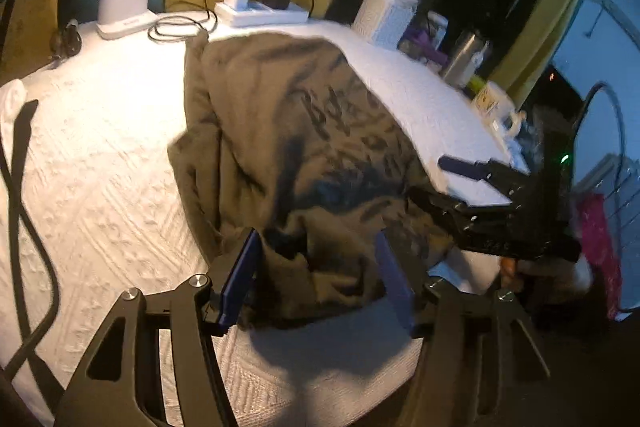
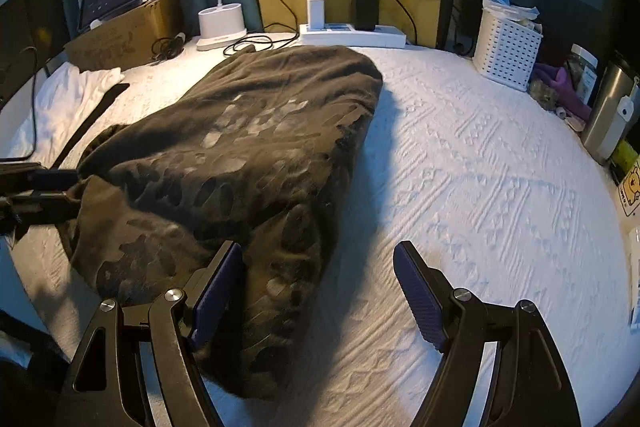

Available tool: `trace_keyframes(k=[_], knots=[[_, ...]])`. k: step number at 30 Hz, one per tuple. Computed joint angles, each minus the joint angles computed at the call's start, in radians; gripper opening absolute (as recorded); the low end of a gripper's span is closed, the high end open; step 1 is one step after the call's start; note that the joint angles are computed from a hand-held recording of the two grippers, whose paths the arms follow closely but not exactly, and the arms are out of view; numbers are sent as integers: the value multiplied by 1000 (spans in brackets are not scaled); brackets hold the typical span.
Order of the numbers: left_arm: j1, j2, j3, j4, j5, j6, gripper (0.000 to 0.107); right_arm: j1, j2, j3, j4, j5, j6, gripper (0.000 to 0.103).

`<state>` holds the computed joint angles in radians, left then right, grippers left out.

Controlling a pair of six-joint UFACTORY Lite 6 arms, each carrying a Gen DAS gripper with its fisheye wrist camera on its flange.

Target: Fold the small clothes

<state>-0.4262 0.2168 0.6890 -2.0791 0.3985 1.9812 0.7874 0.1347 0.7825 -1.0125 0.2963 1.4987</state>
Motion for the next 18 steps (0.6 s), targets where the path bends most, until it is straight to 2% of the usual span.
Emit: trace_keyframes(k=[2,3,5,7,8,9,10,12,18], knots=[[-28,47,19,-73,-45,56,16,28,3,-7,-11,5,27,79],[-27,56,11,-111,-33,93,12,43,6,-14,-21,1,49,79],[-51,27,-23,-231,-47,211,9,71,13,-21,-37,0,95,79],[-62,-15,-59,-288,-58,251,8,100,0,-45,-89,-14,185,78],[-59,-30,-71,-282,-58,246,8,113,-17,-61,-122,-39,224,53],[-65,-61,-91,-298,-68,255,7,134,-23,-60,-128,-22,240,39],[-67,-79,-103,-309,-75,265,7,162,-24,-51,-107,20,229,35],[-62,-115,-131,-316,-78,266,7,174,-34,-54,-93,14,223,28],[-58,-190,-186,-314,-79,257,7,217,-57,-50,-24,44,179,23]])
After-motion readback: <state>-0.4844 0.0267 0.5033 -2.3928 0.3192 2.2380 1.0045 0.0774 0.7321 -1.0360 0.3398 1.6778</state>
